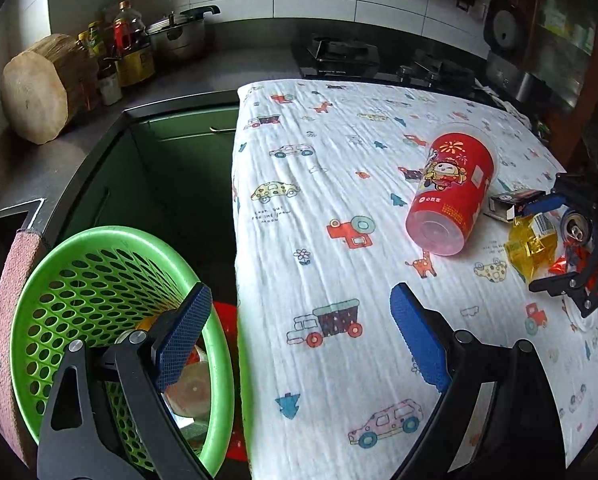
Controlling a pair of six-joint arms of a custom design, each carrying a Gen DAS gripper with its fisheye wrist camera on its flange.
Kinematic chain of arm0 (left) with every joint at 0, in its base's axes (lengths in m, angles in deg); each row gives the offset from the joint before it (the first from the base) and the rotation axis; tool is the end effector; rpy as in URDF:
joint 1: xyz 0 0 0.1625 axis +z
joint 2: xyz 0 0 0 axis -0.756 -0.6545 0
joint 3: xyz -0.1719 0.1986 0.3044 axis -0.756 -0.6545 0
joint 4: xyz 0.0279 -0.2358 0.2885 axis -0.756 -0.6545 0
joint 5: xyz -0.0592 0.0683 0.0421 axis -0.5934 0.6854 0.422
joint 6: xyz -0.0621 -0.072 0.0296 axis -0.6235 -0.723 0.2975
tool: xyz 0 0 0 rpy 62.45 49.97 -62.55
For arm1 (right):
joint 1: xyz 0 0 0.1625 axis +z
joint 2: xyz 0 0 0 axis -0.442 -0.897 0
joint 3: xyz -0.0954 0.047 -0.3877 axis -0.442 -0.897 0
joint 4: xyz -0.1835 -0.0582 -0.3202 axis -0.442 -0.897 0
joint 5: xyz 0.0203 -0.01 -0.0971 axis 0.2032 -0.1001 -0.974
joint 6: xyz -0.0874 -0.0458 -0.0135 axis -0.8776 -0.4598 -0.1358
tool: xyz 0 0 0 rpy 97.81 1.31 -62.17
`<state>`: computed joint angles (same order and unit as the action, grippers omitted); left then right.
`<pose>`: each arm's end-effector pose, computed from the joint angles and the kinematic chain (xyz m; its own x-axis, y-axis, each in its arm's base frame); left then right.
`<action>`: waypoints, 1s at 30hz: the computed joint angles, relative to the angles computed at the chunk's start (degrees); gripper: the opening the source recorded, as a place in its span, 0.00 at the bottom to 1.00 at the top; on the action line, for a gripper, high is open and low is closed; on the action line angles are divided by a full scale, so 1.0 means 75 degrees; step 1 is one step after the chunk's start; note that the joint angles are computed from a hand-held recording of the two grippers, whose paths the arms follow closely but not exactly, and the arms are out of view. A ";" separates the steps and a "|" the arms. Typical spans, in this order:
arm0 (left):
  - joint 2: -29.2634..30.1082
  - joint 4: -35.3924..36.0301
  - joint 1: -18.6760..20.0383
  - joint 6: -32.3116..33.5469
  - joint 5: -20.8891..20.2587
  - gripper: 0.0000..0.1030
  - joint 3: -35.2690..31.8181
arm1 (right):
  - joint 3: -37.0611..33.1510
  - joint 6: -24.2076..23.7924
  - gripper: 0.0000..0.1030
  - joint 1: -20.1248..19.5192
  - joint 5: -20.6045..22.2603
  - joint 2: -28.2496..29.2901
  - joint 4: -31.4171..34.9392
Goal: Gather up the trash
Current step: 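Grasp the red paper cup with the left tool while the right tool grasps the yellow bag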
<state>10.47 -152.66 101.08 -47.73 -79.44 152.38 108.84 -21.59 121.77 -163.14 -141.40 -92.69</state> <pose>-0.2905 -0.6677 0.1382 -0.5793 0.6198 -0.5294 0.7745 0.6210 -0.1206 0.1291 -0.5609 0.2999 -0.6380 -0.3876 0.6654 -0.5287 0.8487 -0.0124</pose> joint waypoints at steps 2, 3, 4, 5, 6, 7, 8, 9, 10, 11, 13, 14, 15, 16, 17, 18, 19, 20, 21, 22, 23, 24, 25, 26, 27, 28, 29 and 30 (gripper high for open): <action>0.0086 0.0047 -0.0016 0.0040 -0.0069 0.87 -0.0098 | -0.0010 0.0052 0.89 -0.0017 0.0116 -0.0033 0.0116; 0.0139 0.0075 -0.0033 0.0069 -0.0093 0.87 -0.0158 | -0.0011 0.0060 0.89 -0.0014 0.0134 -0.0043 0.0159; 0.0195 0.0099 -0.0053 0.0108 -0.0131 0.87 -0.0222 | -0.0031 0.0102 0.89 -0.0018 0.0172 -0.0052 0.0255; 0.0233 0.0111 -0.0078 0.0155 -0.0175 0.87 -0.0264 | -0.0019 0.0154 0.89 -0.0031 0.0241 -0.0082 0.0326; 0.0283 0.0129 -0.0113 0.0214 -0.0208 0.87 -0.0316 | -0.0012 0.0233 0.89 -0.0038 0.0273 -0.0100 0.0379; 0.0338 0.0138 -0.0159 0.0266 -0.0235 0.87 -0.0362 | -0.0003 0.0296 0.89 -0.0035 0.0258 -0.0105 0.0419; 0.0390 0.0144 -0.0204 0.0346 -0.0280 0.88 -0.0409 | 0.0019 0.0321 0.89 -0.0033 0.0283 -0.0125 0.0456; 0.0426 0.0130 -0.0248 0.0436 -0.0321 0.89 -0.0428 | 0.0032 0.0371 0.88 -0.0037 0.0306 -0.0140 0.0494; 0.0474 0.0112 -0.0294 0.0525 -0.0334 0.90 -0.0460 | 0.0042 0.0441 0.85 -0.0029 0.0259 -0.0136 0.0526; 0.0533 0.0095 -0.0345 0.0611 -0.0339 0.91 -0.0499 | 0.0025 0.0538 0.79 -0.0040 0.0267 -0.0142 0.0633; 0.0645 0.0114 -0.0426 0.0764 -0.0383 0.92 -0.0605 | 0.0035 0.0707 0.77 -0.0074 0.0328 -0.0181 0.0739; 0.0704 0.0171 -0.0460 0.0823 -0.0409 0.92 -0.0678 | 0.0063 0.0673 0.75 -0.0065 0.0291 -0.0193 0.0703; 0.0774 0.0263 -0.0487 0.0885 -0.0449 0.92 -0.0771 | 0.0094 0.0668 0.75 -0.0067 0.0310 -0.0225 0.0679; 0.0846 0.0298 -0.0514 0.0942 -0.0451 0.92 -0.0844 | 0.0111 0.0686 0.75 -0.0070 0.0335 -0.0253 0.0674; 0.0926 0.0335 -0.0541 0.0995 -0.0442 0.93 -0.0928 | 0.0115 0.0685 0.75 -0.0070 0.0341 -0.0267 0.0683; 0.1004 0.0406 -0.0564 0.1063 -0.0470 0.93 -0.1023 | 0.0137 0.0673 0.75 -0.0075 0.0368 -0.0301 0.0671; 0.1079 0.0441 -0.0589 0.1134 -0.0482 0.93 -0.1102 | 0.0144 0.0674 0.75 -0.0081 0.0362 -0.0307 0.0661; 0.1168 0.0447 -0.0624 0.1197 -0.0454 0.93 -0.1196 | 0.0148 0.0659 0.75 -0.0075 0.0279 -0.0286 0.0624; 0.1252 0.0461 -0.0642 0.1289 -0.0469 0.93 -0.1300 | 0.0172 0.0662 0.75 -0.0088 0.0250 -0.0296 0.0603; 0.1336 0.0513 -0.0658 0.1377 -0.0523 0.93 -0.1414 | 0.0166 0.0705 0.75 -0.0119 0.0264 -0.0304 0.0642; 0.1417 0.0554 -0.0669 0.1440 -0.0552 0.94 -0.1518 | 0.0185 0.0703 0.76 -0.0146 0.0255 -0.0321 0.0638; 0.1512 0.0612 -0.0684 0.1476 -0.0557 0.94 -0.1640 | 0.0198 0.0689 0.77 -0.0160 0.0240 -0.0318 0.0605; 0.1605 0.0727 -0.0693 0.1526 -0.0598 0.94 -0.1773 | 0.0189 0.0703 0.77 -0.0168 0.0228 -0.0296 0.0569; 0.1702 0.0821 -0.0705 0.1575 -0.0618 0.94 -0.1902 | 0.0195 0.0727 0.77 -0.0188 0.0274 -0.0310 0.0550; 0.1795 0.0888 -0.0711 0.1611 -0.0617 0.94 -0.2020 | 0.0202 0.0739 0.77 -0.0210 0.0358 -0.0336 0.0559; 0.1890 0.1001 -0.0708 0.1629 -0.0652 0.94 -0.2157 | 0.0218 0.0723 0.77 -0.0221 0.0394 -0.0358 0.0539; 0.1996 0.1144 -0.0699 0.1610 -0.0697 0.94 -0.2325 | 0.0231 0.0715 0.77 -0.0219 0.0341 -0.0352 0.0496; 0.2109 0.1286 -0.0693 0.1564 -0.0688 0.94 -0.2506 | 0.0223 0.0753 0.77 -0.0220 0.0253 -0.0334 0.0491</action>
